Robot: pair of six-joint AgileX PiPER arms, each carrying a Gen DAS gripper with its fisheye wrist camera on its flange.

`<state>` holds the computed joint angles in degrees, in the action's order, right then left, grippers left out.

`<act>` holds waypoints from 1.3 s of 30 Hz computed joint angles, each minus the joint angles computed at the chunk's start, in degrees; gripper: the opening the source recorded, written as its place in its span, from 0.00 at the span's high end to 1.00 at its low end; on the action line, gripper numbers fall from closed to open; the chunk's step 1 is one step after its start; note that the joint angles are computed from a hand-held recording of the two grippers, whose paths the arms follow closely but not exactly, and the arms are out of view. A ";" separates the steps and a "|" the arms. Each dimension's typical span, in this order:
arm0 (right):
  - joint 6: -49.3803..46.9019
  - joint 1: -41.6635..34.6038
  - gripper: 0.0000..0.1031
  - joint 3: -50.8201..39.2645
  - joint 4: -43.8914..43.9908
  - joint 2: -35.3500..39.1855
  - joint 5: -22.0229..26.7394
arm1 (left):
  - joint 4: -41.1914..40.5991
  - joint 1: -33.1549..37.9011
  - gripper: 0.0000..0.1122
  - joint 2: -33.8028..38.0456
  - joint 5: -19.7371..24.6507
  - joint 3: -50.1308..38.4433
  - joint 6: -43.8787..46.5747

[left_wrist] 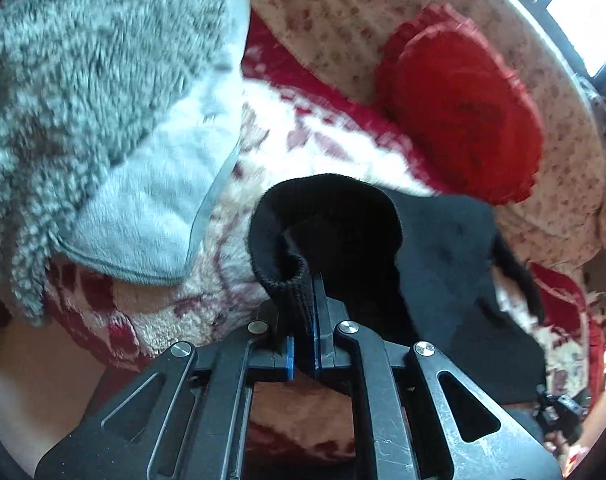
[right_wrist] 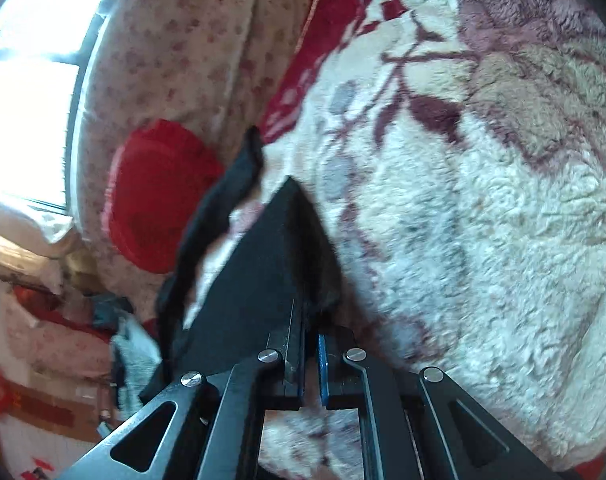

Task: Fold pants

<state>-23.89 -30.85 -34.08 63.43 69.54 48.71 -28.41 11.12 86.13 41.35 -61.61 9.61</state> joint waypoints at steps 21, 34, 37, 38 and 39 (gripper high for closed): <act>55.31 38.40 0.96 -16.97 -63.05 3.84 -20.16 | 8.72 -21.63 0.52 -8.41 -11.82 5.21 19.35; 39.44 38.44 0.95 -23.14 -46.02 8.56 -25.29 | 19.56 -21.74 0.94 1.08 -14.18 0.87 13.31; 37.01 32.87 0.93 -29.34 -41.59 13.00 -23.36 | 16.35 -21.46 0.95 -0.85 -16.02 1.34 13.10; 36.82 31.37 0.92 -32.30 -41.53 15.29 -21.82 | 15.46 -21.03 0.95 -0.82 -15.71 0.30 12.98; 36.31 29.59 0.92 -36.51 -41.53 18.49 -18.98 | 15.02 -20.66 0.95 -1.15 -15.16 -0.52 12.53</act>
